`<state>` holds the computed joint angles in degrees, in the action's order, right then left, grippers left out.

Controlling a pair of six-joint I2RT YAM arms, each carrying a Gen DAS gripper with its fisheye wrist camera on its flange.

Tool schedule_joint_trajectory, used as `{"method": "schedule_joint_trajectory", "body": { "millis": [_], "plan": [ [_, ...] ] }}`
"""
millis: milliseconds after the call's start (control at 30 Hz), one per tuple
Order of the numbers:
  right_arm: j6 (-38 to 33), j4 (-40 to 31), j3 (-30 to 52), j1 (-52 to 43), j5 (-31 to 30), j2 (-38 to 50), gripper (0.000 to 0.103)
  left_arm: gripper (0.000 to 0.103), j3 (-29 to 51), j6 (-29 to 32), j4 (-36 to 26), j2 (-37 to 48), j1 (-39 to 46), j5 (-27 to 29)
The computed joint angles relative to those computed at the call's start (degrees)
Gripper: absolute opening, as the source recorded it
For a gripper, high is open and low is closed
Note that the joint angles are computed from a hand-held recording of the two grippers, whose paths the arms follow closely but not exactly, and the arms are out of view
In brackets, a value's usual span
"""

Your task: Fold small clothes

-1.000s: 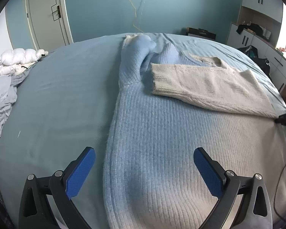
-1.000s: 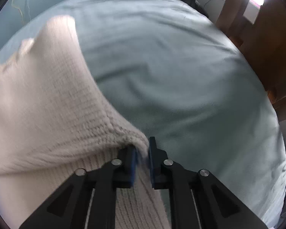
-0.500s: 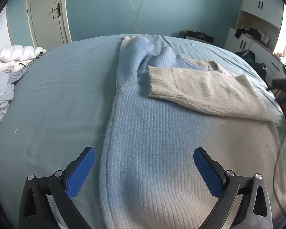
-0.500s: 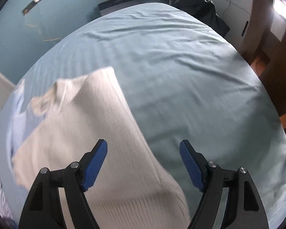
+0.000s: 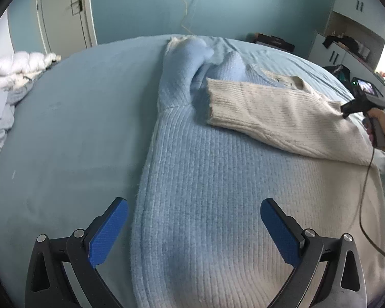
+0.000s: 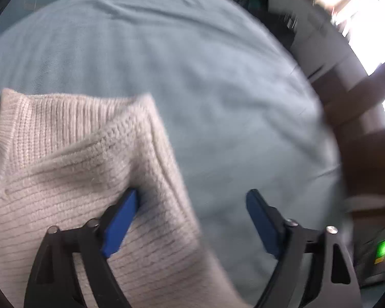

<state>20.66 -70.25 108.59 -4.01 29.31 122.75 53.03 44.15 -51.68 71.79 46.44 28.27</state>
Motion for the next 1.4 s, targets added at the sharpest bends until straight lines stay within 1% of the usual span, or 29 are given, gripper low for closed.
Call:
{"method": "schedule_joint_trajectory", "body": {
  "millis": [33, 67, 133, 167, 233, 300, 400, 433, 467, 533, 567, 600, 633, 667, 700, 767, 867, 967, 1000, 1033, 1067, 1100, 1167, 1233, 1267, 1300, 1333, 1367, 1400],
  "plan": [
    [1.24, -0.53, -0.11, 1.97, 2.46, -1.43, 0.082, 0.103, 0.55, -0.1, -0.4, 0.53, 0.24, 0.33],
    [0.3, 2.52, -3.07, 5.53, 3.67, -5.73, 0.082, 0.103, 1.0, -0.27, -0.7, 0.76, 0.52, 0.7],
    [-3.01, 5.6, -5.89, 11.97, 0.78, -10.66, 0.082, 0.103, 1.88, -0.32, -1.36, 0.78, 1.36, 1.78],
    [-3.45, 4.8, -5.33, 14.63, -0.74, -11.01, 0.082, 0.103, 2.23, -0.44, -1.53, 0.65, 1.76, 2.12],
    [-3.18, 1.72, -2.19, 22.4, -5.82, -9.99, 0.082, 0.103, 2.73, -0.49, -1.76, 0.54, 2.48, 2.63],
    [-3.15, 1.95, 0.13, 31.14, -9.68, -8.72, 0.082, 0.103, 3.21, -0.41, -2.03, 0.31, 3.59, 3.03],
    [-6.13, 3.53, 4.7, 43.12, -11.39, -3.9, 0.082, 0.103, 4.65, 0.94, -3.48, 0.47, 6.25, 4.72],
    [-6.94, 3.45, 5.8, 44.9, -11.26, -2.55, 0.082, 0.103, 5.3, 1.34, -3.96, 0.64, 7.21, 5.35],
    [-7.21, 2.2, 9.37, 48.34, -10.24, 1.09, 0.082, 0.103, 5.99, 1.47, -4.19, 1.04, 8.03, 5.89],
    [-6.17, -0.09, 14.52, 51.17, -9.3, 6.33, 0.072, 0.103, 7.33, 1.5, -4.75, 2.09, 9.27, 6.69],
    [-5.43, -0.95, 15.58, 51.34, -9.48, 7.68, 0.058, 0.103, 7.89, 1.43, -4.95, 2.71, 9.56, 6.94],
    [-3.51, -2.52, 17.88, 51.2, -10.5, 10.23, 0.033, 0.103, 8.55, 1.3, -5.16, 3.51, 9.81, 7.12],
    [-2.04, -2.67, 18.14, 50.72, -11.68, 10.89, 0.025, 0.103, 9.06, 1.1, -5.25, 4.22, 10.02, 7.16],
    [-1.06, -0.38, 15.52, 50.25, -11.93, 9.54, 0.021, 0.103, 9.25, 0.84, -5.17, 4.6, 9.96, 7.09],
    [-0.51, 1.53, 13.14, 49.88, -11.94, 7.92, 0.008, 0.103, 9.72, 0.73, -5.38, 5.26, 10.05, 7.04],
    [0.43, 3.42, 9.75, 48.76, -14.18, 4.84, 0.007, 0.103, 10.82, 0.5, -6.16, 6.4, 10.41, 7.35],
    [3.78, 9.45, 1.03, 47.65, -17.62, -5.22, 0.007, 0.103, 13.95, 0.5, -9.02, 8.03, 12.62, 10.33],
    [6.89, 13.04, -5.32, 46.94, -25.13, -12.18, 0.007, 0.103, 15.57, -0.04, -10.26, 8.82, 13.59, 12.57],
    [7.31, 13.54, -6.86, 46.48, -28.79, -12.59, 0.008, 0.103, 15.46, -0.11, -10.04, 8.91, 13.55, 12.6],
    [7.74, 13.51, -6.12, 45.84, -32.93, -10.23, 0.011, 0.103, 15.14, -0.09, -9.74, 8.91, 13.38, 12.3],
    [6.57, 13.24, -6.38, 43.51, -37.23, -8.35, 0.019, 0.103, 14.69, -0.12, -9.28, 8.93, 13.03, 11.62],
    [7.39, 13.9, -8.55, 42.57, -40.66, -8.12, 0.026, 0.103, 14.22, -0.13, -8.9, 8.91, 12.6, 10.99],
    [11.49, 20.18, -17.62, 40.07, -43.89, -13.25, 0.026, 0.103, 13.45, -0.18, -8.33, 8.7, 11.82, 9.92],
    [15.39, 29.99, -29.83, 34.45, -46.58, -23.03, 0.032, 0.103, 12.98, 0.23, -8.28, 8.21, 11.64, 9.71],
    [16.53, 32.35, -34.19, 30.43, -46.61, -27.64, 0.054, 0.103, 12.68, 0.12, -8.04, 7.81, 11.39, 9.73],
    [16.8, 32.49, -36.54, 27.06, -44.63, -30.8, 0.088, 0.103, 12.54, 0.08, -8.05, 7.51, 11.32, 9.79],
    [16.25, 31.96, -37.44, 24.5, -42.41, -32.26, 0.098, 0.103, 12.29, -0.16, -7.85, 7.22, 11.01, 9.86],
    [15.17, 30.25, -37.92, 21.31, -38.38, -34.04, 0.101, 0.103, 11.95, -0.39, -7.55, 6.96, 10.61, 9.81],
    [12.95, 28.03, -37.39, 17.39, -35.19, -34.48, 0.101, 0.103, 11.59, -0.38, -7.27, 6.77, 10.42, 9.64]
  ]
}}
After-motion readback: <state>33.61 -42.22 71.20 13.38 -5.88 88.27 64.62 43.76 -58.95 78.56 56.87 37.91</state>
